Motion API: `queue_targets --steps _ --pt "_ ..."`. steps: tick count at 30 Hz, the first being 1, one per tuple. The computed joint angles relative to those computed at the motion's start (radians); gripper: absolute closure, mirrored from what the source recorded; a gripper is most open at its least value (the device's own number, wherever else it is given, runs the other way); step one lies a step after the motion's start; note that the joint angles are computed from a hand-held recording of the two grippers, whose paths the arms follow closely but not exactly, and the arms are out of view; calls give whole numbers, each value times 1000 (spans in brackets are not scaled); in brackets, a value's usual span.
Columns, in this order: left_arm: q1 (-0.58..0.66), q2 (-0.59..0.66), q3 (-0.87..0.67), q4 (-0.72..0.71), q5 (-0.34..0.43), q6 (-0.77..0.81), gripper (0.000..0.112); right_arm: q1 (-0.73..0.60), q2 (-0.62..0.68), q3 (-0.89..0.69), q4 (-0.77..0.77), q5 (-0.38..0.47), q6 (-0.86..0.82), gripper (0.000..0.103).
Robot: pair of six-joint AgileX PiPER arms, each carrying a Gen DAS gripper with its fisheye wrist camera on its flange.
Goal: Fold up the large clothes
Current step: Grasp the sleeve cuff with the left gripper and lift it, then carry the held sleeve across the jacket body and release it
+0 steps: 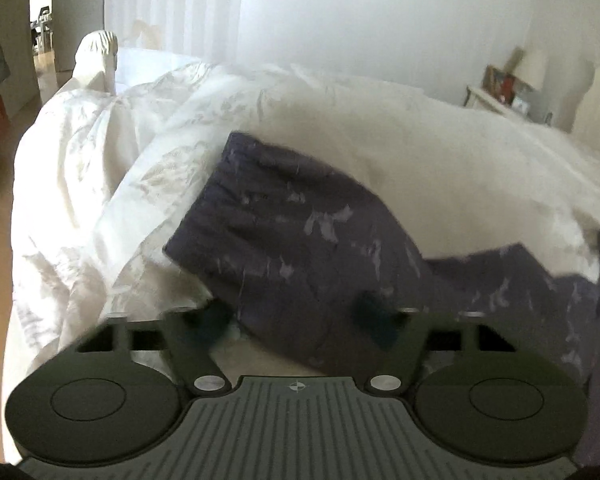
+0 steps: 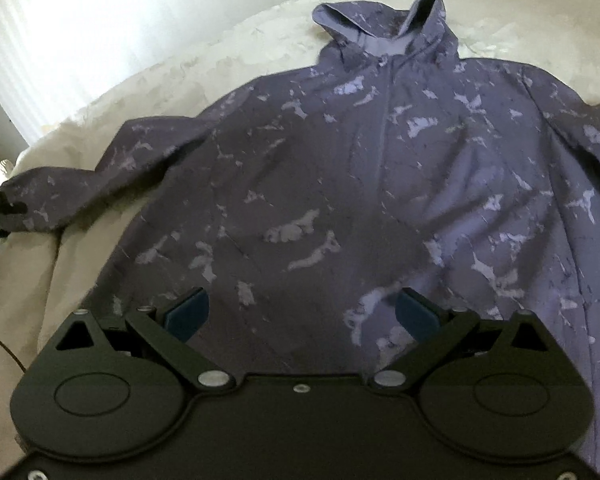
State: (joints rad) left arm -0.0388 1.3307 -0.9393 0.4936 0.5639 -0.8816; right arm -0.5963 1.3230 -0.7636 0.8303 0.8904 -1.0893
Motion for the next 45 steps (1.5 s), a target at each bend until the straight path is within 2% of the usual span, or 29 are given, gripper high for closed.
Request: queue_targets --steps 1,3,5,9,15,19,24,28,35,37,39,43,45 --pt "-13 6 -15 39 26 -44 89 -8 4 4 -1 -3 -9 3" --pt "-16 7 -41 25 31 -25 98 -28 24 7 4 -4 -34 3" --pt "-36 2 -71 38 44 -30 100 -55 38 8 19 6 -68 3" --pt "-125 8 -188 75 121 -41 102 -95 65 -1 64 19 -160 3" --pt "-322 102 -481 104 216 -12 103 -184 111 17 228 3 -367 3" --pt "-481 247 -734 157 271 23 103 -243 146 24 279 -13 -445 3" --pt "-635 487 -1073 169 284 124 103 -296 169 -8 308 -7 -489 3" --pt "-702 659 -1262 110 218 195 103 -336 197 -56 302 20 -444 3" --pt "-781 926 -1557 -58 193 342 103 -363 244 -118 258 11 -341 3" --pt "-787 969 -1564 -102 165 361 103 -362 253 -134 243 1 -312 3" --pt "-799 965 -1505 -107 141 343 103 -363 263 -144 232 -6 -296 3" --pt "-816 938 -1327 -82 41 282 102 -367 279 -156 215 -6 -278 3" --pt "-828 940 -1295 -84 34 281 102 -359 279 -162 206 -12 -269 3"
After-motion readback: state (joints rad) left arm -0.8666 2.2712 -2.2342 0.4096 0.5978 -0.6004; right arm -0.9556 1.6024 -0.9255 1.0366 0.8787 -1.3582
